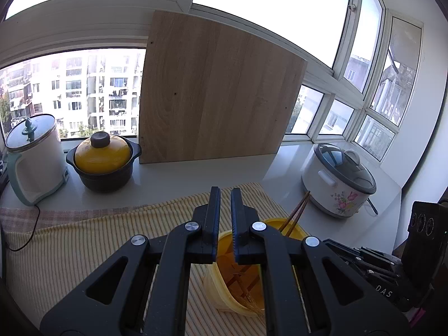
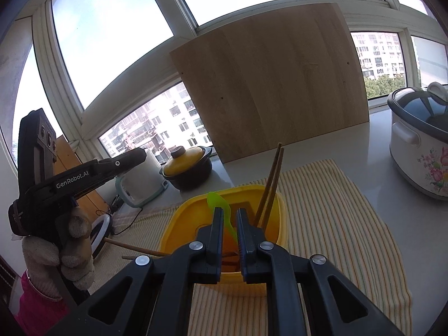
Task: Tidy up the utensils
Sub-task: 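Lower the green spoon into the container and open the right tool, then lower the left tool to a wooden chopstick while the right tool grasps another chopstick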
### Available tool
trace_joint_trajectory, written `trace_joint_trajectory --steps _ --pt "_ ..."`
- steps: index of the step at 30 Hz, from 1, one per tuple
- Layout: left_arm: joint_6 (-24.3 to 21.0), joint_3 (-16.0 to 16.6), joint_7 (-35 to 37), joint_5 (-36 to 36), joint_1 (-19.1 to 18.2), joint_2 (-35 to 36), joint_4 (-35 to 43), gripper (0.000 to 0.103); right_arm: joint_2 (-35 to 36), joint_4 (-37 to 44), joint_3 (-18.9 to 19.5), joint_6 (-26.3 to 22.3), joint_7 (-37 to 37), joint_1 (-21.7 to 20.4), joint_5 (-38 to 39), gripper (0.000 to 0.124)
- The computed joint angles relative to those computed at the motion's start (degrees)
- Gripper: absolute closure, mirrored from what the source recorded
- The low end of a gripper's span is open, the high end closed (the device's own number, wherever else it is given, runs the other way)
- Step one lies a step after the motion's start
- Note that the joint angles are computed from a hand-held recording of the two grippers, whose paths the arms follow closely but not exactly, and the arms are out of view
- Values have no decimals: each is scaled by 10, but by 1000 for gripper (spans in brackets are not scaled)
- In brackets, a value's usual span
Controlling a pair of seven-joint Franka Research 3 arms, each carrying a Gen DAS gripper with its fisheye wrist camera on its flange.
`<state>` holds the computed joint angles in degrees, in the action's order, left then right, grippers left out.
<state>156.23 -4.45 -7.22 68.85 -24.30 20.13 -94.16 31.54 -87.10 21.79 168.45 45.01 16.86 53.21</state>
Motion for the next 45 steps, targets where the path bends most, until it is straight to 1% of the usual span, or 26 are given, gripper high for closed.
trace_joint_trajectory --steps 3,6,9,13,17,19,22,26,28,30,33,35,39,43,45 --pt "-3 1 -25 15 1 -30 -38 98 -17 -23 9 4 -18 -6 11 113" --pt "-13 -8 -49 26 11 -64 -83 98 -35 -44 15 1 -40 -10 28 109" --pt "-18 -22 -73 32 27 -100 -132 98 -51 -63 6 -7 -45 0 30 107" --pt "-37 -46 -83 26 48 -147 -196 98 -74 -95 -4 -13 -54 13 35 107" --pt "-40 -68 -91 8 69 -187 -259 98 -95 -128 -19 -13 -52 35 20 104" --pt "-41 -77 -88 -13 76 -201 -287 87 -103 -143 -23 -11 -55 44 11 102" --pt "-33 -87 -78 -47 85 -215 -323 86 -112 -163 -30 -12 -54 59 -14 99" --pt "-24 -96 -40 -107 88 -214 -354 86 -114 -176 -41 -29 -41 78 -58 93" --pt "-25 -100 -8 -145 85 -205 -360 86 -110 -180 -54 -33 -20 96 -99 88" --pt "-11 -100 19 -180 83 -194 -366 86 -103 -180 -61 -39 -5 107 -137 70" --pt "5 -99 43 -215 77 -177 -368 86 -92 -179 -55 -41 -4 108 -161 58" --pt "10 -98 55 -233 73 -166 -367 86 -81 -172 -68 -47 31 121 -189 57" --pt "32 -92 69 -260 65 -146 -364 86 -55 -149 -98 -81 107 146 -262 57" --pt "39 -86 89 -292 61 -128 -356 86 -32 -122 -99 -126 142 146 -302 58" --pt "34 -84 100 -307 58 -119 -350 86 -21 -108 -101 -144 159 148 -316 62"
